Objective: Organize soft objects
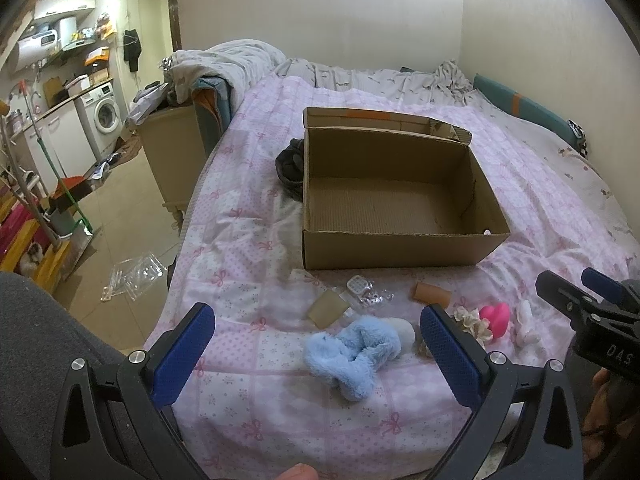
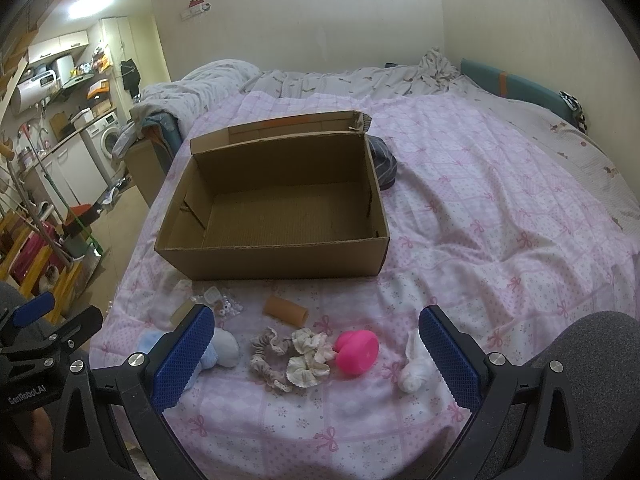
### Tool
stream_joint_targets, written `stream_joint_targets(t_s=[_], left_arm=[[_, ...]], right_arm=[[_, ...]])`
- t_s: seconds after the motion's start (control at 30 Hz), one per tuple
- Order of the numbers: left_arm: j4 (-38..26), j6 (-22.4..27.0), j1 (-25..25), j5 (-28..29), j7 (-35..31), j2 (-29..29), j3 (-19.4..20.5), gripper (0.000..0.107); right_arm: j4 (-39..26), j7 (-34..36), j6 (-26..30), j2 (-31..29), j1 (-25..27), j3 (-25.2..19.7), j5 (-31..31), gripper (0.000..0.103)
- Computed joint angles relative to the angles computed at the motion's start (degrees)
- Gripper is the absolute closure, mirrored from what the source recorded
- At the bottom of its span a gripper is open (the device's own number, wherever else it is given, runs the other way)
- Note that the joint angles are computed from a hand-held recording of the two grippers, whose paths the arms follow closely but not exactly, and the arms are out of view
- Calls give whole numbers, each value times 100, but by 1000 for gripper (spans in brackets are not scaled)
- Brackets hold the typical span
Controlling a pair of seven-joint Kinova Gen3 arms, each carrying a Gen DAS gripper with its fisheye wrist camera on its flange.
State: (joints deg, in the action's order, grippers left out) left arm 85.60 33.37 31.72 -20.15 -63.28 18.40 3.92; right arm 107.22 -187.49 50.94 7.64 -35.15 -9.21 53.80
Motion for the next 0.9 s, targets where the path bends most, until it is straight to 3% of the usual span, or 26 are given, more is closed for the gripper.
stream_joint_targets(t_s=[0.9], left_arm=[[14,-19,45,-52,25,41,-28,5]], right_arm=[[-2,22,13,-4,-3,-6,1,0]])
